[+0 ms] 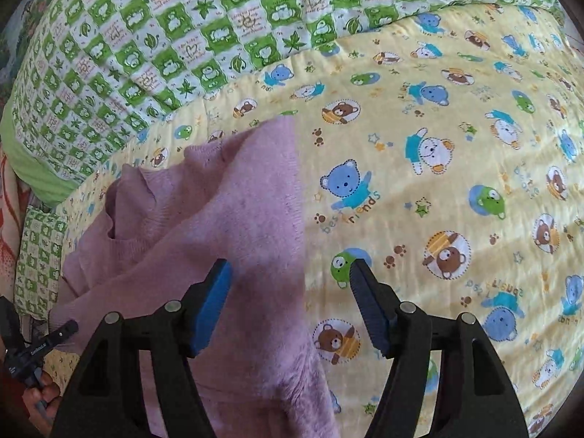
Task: Fold small clothes
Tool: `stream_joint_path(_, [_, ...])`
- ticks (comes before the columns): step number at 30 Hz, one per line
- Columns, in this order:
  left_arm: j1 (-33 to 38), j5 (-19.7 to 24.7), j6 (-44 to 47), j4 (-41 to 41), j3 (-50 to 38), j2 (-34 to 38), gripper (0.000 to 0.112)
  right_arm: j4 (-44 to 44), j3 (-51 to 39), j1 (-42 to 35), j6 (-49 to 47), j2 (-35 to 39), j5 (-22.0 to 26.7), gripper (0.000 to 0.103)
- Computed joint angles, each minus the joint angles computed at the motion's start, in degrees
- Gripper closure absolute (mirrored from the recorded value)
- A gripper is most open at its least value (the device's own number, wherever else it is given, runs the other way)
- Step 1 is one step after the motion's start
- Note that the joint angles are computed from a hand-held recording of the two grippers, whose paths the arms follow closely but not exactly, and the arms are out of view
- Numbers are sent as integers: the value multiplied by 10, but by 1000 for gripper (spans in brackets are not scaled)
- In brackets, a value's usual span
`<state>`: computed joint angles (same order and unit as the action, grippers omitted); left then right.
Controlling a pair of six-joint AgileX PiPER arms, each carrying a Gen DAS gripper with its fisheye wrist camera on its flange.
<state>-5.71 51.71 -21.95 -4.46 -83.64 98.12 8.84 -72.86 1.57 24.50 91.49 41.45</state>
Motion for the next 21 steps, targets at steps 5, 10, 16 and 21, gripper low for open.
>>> stream_joint_path(5, [-24, 10, 0, -3, -33, 18, 104, 55, -35, -11, -80, 56, 16, 92])
stream_joint_path(10, [-62, 11, 30, -33, -96, 58, 104, 48, -49, -59, -113, 18, 38, 92])
stream_joint_path(16, [-90, 20, 12, 22, -110, 99, 102, 57, -46, -90, -189, 45, 53, 93])
stream_joint_path(21, [-44, 10, 21, -13, -27, 34, 77, 55, -20, -82, -135, 31, 34, 79])
